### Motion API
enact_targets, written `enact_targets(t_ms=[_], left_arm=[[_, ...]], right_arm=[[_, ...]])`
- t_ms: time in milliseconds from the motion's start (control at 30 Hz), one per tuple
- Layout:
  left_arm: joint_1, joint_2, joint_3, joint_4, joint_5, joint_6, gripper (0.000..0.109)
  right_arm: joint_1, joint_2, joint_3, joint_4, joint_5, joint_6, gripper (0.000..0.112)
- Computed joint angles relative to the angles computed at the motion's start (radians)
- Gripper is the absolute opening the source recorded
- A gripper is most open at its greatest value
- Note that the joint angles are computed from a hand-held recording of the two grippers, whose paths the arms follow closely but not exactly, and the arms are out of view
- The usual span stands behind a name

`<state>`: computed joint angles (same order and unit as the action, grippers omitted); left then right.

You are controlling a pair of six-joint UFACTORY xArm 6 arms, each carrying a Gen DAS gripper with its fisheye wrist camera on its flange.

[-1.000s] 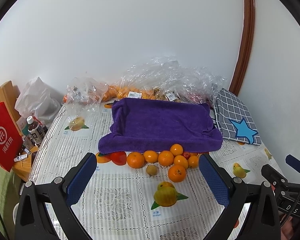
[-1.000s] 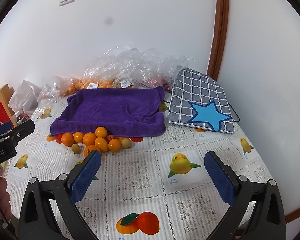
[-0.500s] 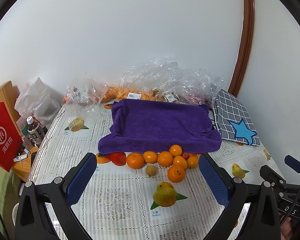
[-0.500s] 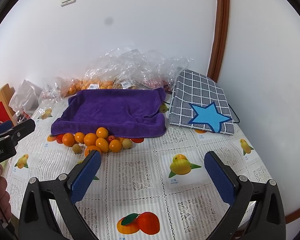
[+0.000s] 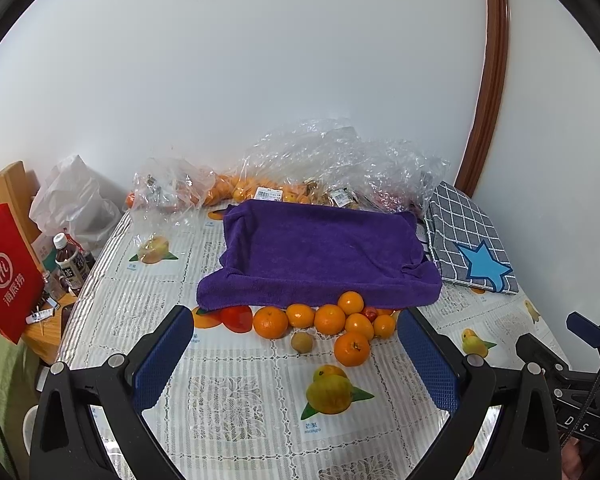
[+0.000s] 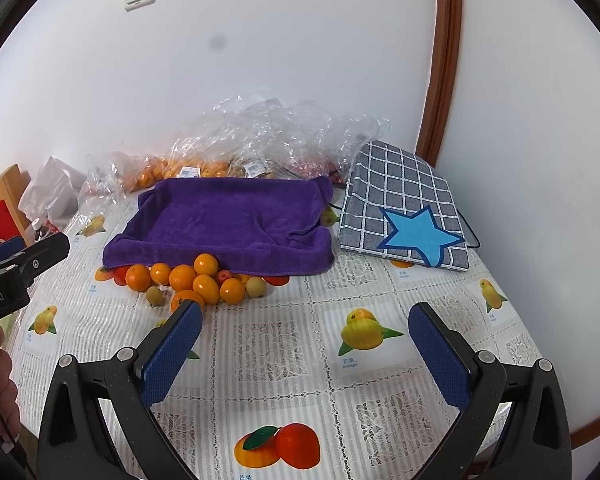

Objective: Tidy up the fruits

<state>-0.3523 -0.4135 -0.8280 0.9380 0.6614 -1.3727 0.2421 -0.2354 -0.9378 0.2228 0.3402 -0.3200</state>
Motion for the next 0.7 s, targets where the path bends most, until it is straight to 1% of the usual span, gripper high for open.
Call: enact_targets(t_ms=[700], left_arm=[[0.007,-0.011,0.0,0.003,-0.016,0.001,0.103]], right_arm=[[0.011,-0.024,0.022,0.014,-0.022,-0.023,0.102]])
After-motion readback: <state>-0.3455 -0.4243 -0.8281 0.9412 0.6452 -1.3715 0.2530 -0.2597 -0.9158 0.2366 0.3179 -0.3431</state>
